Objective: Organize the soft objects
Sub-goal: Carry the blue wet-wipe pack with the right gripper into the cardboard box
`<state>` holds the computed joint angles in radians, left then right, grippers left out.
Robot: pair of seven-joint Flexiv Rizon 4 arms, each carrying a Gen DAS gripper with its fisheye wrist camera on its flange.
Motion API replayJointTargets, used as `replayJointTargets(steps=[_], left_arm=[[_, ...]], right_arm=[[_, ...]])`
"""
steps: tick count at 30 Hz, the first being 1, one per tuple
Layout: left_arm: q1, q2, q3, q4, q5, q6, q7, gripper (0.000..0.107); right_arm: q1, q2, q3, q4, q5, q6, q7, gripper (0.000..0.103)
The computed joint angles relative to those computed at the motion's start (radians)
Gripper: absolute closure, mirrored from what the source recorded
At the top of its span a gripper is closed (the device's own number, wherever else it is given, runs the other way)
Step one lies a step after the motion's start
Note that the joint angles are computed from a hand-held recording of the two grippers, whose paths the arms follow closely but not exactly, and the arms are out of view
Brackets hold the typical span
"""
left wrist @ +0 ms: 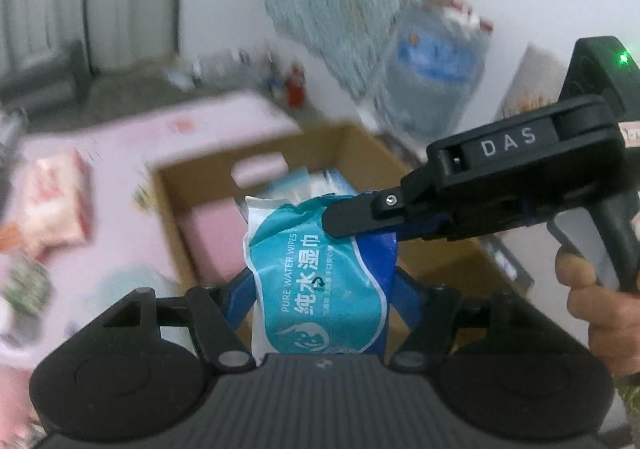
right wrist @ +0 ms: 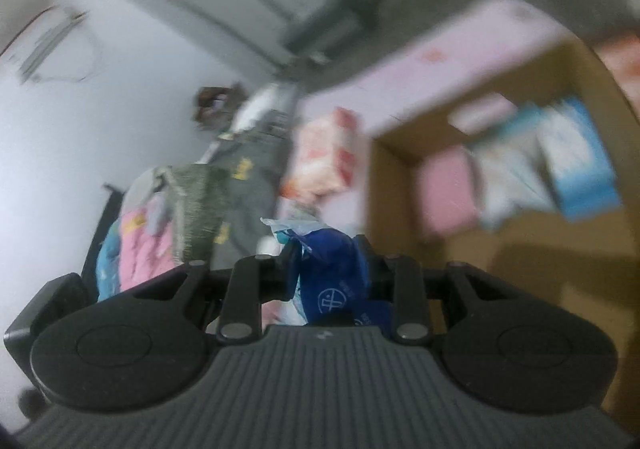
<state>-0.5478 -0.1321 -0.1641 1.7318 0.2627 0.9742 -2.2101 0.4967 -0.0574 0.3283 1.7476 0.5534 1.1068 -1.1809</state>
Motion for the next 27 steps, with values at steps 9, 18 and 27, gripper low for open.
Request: replayJointTargets(steps=[9, 18, 27], left_arm=[[0.009, -0.105, 0.018, 0.003, -0.118, -0.039, 0.036, 0.032], [-0.002, 0.026, 0.029, 0.104, -0.031, 0.067, -0.008, 0.020], [0.069, 0.218, -0.009, 0.266, 0.089, 0.128, -0.172, 0.015]], right_arm=[[-0.098, -0.137, -0.017, -0.009, 0.244, -0.178, -0.112, 0.074], [-0.106, -0.259, 0.011, -0.025, 0.096, -0.113, -0.036, 0.072], [-0.090, -0.211, 0.016, -0.007, -0.063, -0.266, 0.015, 0.061]])
